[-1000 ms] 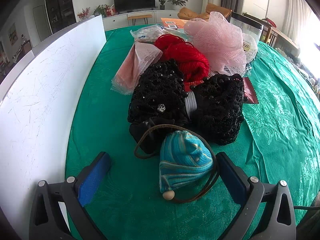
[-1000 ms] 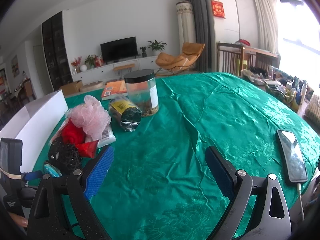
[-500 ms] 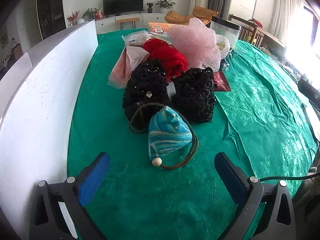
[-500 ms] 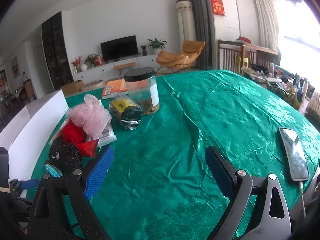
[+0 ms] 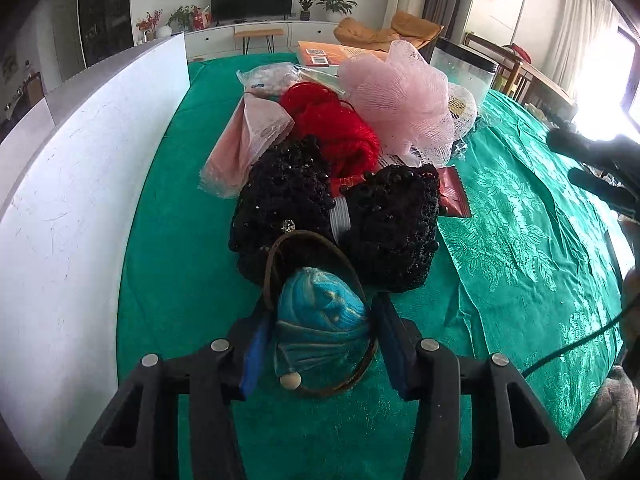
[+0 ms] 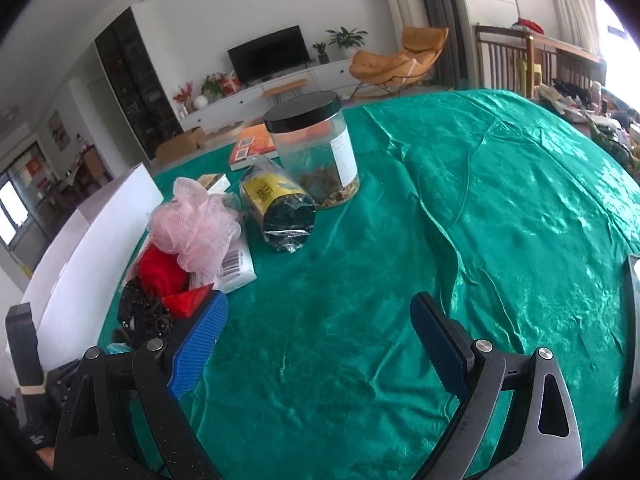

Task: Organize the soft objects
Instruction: 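Close the left gripper on the blue face mask, then grasp the yellow KEWEIDI packaged roll with the right gripper while the left holds the mask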

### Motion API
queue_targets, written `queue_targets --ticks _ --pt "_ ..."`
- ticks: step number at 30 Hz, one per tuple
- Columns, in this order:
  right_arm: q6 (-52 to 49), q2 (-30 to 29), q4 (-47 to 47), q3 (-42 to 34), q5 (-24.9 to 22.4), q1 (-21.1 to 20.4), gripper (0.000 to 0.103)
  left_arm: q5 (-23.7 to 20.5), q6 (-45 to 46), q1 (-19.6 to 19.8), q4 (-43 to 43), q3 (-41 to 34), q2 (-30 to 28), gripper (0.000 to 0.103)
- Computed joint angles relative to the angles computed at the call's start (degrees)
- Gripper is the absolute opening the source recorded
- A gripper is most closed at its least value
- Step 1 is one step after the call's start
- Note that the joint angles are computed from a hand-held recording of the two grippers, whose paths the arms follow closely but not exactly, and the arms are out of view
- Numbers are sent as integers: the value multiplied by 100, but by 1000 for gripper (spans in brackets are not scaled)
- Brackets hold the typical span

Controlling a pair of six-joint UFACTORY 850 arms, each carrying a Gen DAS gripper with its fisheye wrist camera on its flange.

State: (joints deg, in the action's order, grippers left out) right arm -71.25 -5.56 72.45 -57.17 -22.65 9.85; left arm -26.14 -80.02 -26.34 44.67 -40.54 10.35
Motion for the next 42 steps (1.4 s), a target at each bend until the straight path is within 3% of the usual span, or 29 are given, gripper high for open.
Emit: queue_targets --ticks 6,12,14,15,20,26,27,28,29,31,32,34,37,42 --pt "2033 -1539 -2578 -2141 -742 382 93 165 593 92 -518 82 223 48" --pt "2886 -2232 -3855 -2915 -987 786 91 292 991 147 -917 111 295 48" --pt "3017 -2295 -4019 -2956 -988 803 59 319 1031 174 -960 141 309 48" --pt "3026 -2266 -4054 -2911 -960 791 56 346 1067 193 -1009 163 333 48" --pt "2791 -1843 -4287 -2505 -1660 502 56 447 1045 244 -991 266 430 48" --pt "3619 -1030 -4972 -1588 -1486 -45 58 526 1010 300 -992 231 367 48" --pt "3604 -989 -5044 -1557 -1390 -49 63 554 1087 322 -1081 227 376 48" --pt "3426 -982 -5014 -1555 -1313 -37 76 577 1193 345 -1187 227 397 48" --pt "3204 -1053 -4927 -1632 -1379 -15 82 599 1283 365 -1270 243 436 48" --pt "2994 -1265 -4942 -1850 -1592 64 83 665 1552 430 -1519 276 528 48" --pt "2976 -1385 -5034 -1954 -1627 130 81 691 1593 442 -1573 308 593 48" --pt "3078 -1452 -5248 -1992 -1524 141 55 685 1436 420 -1430 374 711 48" --pt "3275 -1522 -4878 -2133 -1619 -38 54 677 1193 398 -1184 409 738 49" --pt "3899 -1792 -4348 -2616 -1165 -300 54 536 1355 418 -1418 340 492 56"
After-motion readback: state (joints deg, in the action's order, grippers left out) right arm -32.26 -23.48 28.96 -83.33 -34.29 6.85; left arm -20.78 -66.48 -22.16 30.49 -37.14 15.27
